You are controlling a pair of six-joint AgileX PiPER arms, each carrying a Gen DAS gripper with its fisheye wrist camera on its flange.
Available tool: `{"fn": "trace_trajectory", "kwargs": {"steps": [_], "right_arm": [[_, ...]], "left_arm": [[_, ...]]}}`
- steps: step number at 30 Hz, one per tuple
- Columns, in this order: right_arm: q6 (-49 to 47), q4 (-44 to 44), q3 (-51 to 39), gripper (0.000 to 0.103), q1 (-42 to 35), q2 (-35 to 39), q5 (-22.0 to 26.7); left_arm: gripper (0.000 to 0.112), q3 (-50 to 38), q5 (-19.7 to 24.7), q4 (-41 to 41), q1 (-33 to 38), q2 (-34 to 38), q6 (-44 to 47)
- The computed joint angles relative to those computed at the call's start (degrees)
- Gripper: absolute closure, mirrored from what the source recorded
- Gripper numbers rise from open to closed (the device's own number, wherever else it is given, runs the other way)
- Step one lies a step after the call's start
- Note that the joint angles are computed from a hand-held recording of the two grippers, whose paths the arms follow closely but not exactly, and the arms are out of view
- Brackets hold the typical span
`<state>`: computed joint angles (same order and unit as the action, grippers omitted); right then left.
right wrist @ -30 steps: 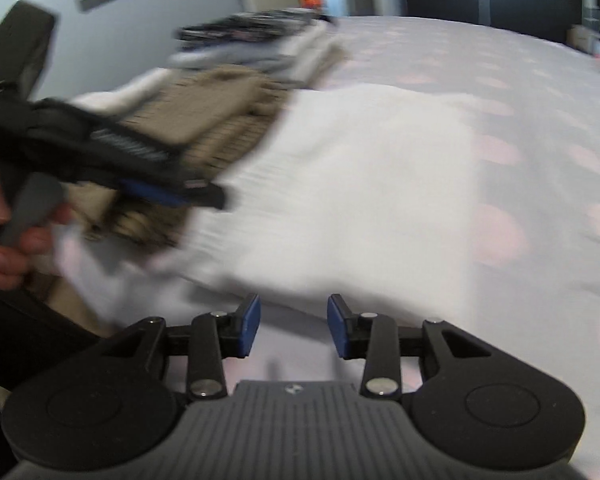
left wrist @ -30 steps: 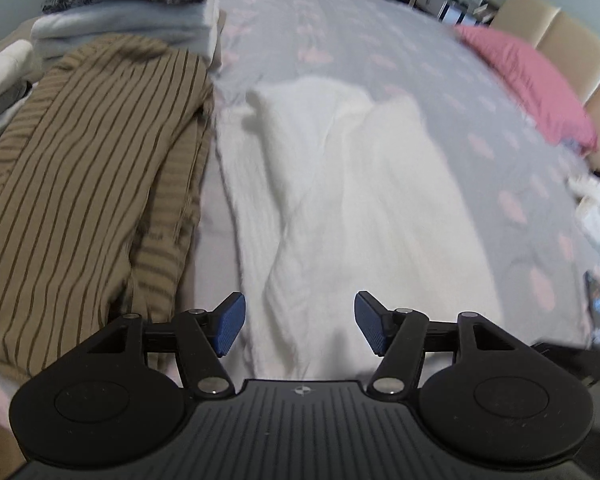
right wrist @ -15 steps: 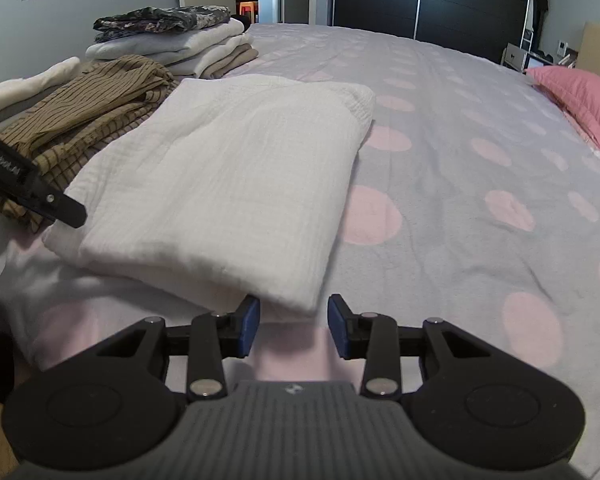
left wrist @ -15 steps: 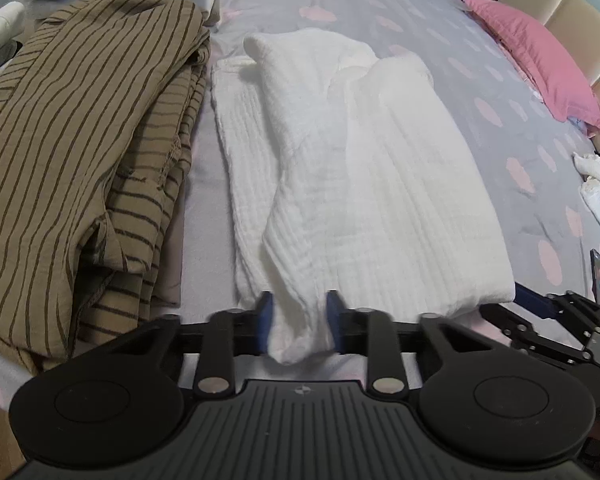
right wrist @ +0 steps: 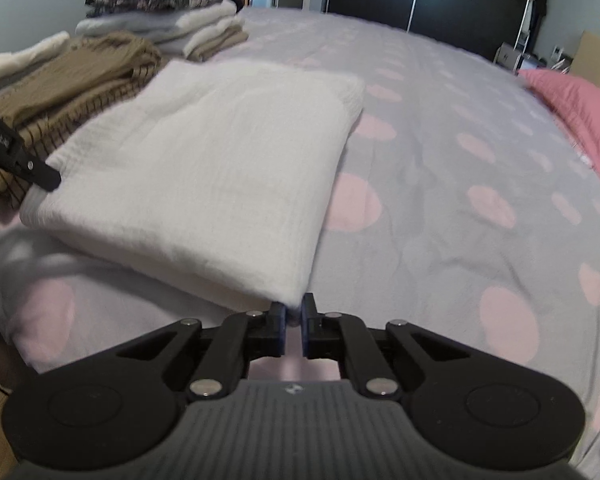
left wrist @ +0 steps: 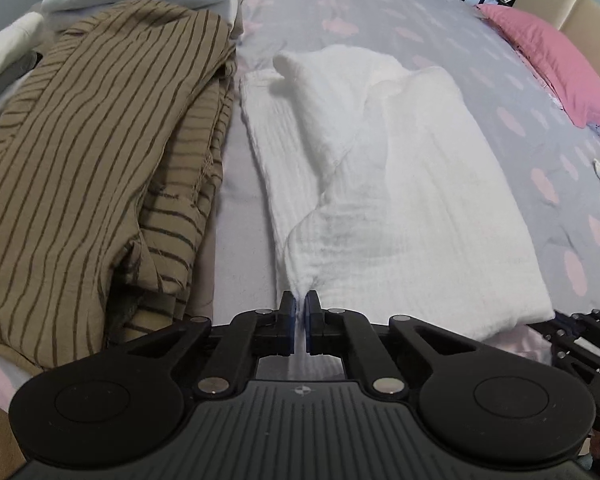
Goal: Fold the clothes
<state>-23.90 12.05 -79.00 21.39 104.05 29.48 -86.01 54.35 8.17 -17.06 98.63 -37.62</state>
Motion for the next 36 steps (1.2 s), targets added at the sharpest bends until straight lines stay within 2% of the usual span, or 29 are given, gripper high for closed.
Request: {"fn": "trace_trajectory", "kwargs": {"steps": [1, 2, 4, 6, 7, 9, 11, 12, 15, 17, 20, 22, 27, 31, 36], "right_arm": [[-0.27, 0.44, -0.22, 0.095, -0.26, -0.05, 0.70], [-0.55, 0.82, -0.39, 0.094, -0.55, -0.16, 1.45], [0.12, 0.53, -0.31, 0.090, -1.13, -0.88, 2.90], [2.00, -0.11, 0.19, 0.089, -1.61, -1.84, 3.62], [3.11, -0.25, 0.76, 0.089, -1.89, -2.55, 3.37], [3.35, 2.03, 2.15, 0.086, -2.69, -4.22, 1.49], [0.44, 7.14, 4.13, 0.075, -3.53, -6.11, -2.15], [-1.95, 10.55, 5.10, 0.064, -3.91, -6.96, -4.03], [-11.19, 22.60, 6.20, 0.051, -5.08, -7.69, -6.75], [-15.20, 29.14, 4.60, 0.044, -6.14, -6.26, -5.17], [-15.01, 33.37, 0.34, 0.039, -7.67, -2.60, -0.44], [-13.34, 34.62, -2.60, 0.030, -8.54, 0.21, 2.79], [-4.29, 29.95, -8.68, 0.029, -9.02, 6.34, 7.27], [-0.78, 30.47, -10.78, 0.029, -10.25, 9.62, 10.69], [-3.47, 30.55, -10.50, 0.028, -9.25, 10.30, 9.30]], "left_arm": [[0.108, 0.27, -0.23, -0.09, -0.01, -0.34, 0.00], [0.102, 0.62, -0.66, 0.01, -0.11, -0.72, -0.18], [0.086, 2.03, -1.94, 0.78, -0.39, -2.12, -0.98], [0.057, 3.37, -3.90, 1.50, -0.64, -3.33, -2.23], [0.056, 3.99, -4.94, 1.71, -0.71, -3.86, -2.74], [0.055, 4.62, -6.15, 1.54, -0.63, -4.36, -3.16], [0.053, 4.52, -6.25, 1.18, -0.60, -4.02, -3.27], [0.052, 4.06, -5.91, 1.00, -0.65, -3.45, -3.18], [0.052, 2.80, -5.12, 0.51, -0.68, -1.79, -3.02], [0.052, 2.35, -5.26, 0.12, -0.53, -0.86, -3.22], [0.052, 2.83, -6.96, -1.32, 0.13, -0.44, -3.27], [0.052, 3.10, -7.75, -2.03, 0.37, -0.17, -3.38], [0.052, 1.96, -7.70, -2.96, 0.83, 2.31, -2.81], [0.051, 0.87, -6.96, -4.75, 1.38, 4.58, -1.92], [0.046, -0.06, -7.36, -2.20, 0.27, 6.10, -2.52]]}}
